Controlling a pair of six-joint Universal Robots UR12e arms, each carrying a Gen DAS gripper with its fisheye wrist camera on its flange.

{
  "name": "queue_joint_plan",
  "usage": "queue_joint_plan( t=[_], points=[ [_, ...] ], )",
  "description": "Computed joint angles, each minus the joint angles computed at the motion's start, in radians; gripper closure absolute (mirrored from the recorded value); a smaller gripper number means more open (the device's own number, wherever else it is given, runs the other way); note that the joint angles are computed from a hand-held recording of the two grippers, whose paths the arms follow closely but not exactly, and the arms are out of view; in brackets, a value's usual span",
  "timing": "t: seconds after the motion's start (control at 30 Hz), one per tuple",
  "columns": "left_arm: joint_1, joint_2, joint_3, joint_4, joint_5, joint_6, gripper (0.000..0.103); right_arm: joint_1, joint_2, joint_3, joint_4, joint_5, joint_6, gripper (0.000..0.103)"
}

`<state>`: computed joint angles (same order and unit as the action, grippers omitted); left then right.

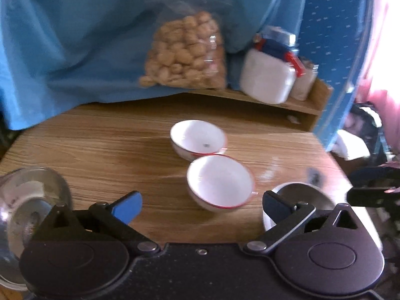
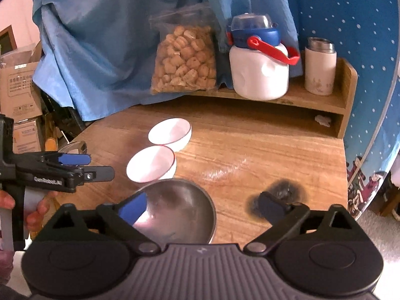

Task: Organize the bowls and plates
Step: 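Lower the steel bowl onto the table and open both grippers, then move both grippers to the nearer red-rimmed white bowl and close on its rim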

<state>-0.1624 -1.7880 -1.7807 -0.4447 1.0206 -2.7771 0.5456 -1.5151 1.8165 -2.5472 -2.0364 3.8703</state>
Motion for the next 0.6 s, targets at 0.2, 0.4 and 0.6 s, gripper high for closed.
queue_joint_plan(
  t=[0.2,0.4,0.6],
  points=[
    [-0.003,-0.025,0.011,0.035,0.031,-0.019,0.001,-0.020,0.025,-0.021,0.027,0.016,-0.002,0.001],
    [0.003,-0.050,0.032,0.039,0.017,-0.113,0.001,-0.043,0.040,-0.027,0.027,0.046,-0.006,0.000],
    [-0.012,-0.074,0.052,0.027,0.060,-0.171,0.001,-0.074,0.072,-0.060,0.027,0.085,-0.070,0.000]
  ],
)
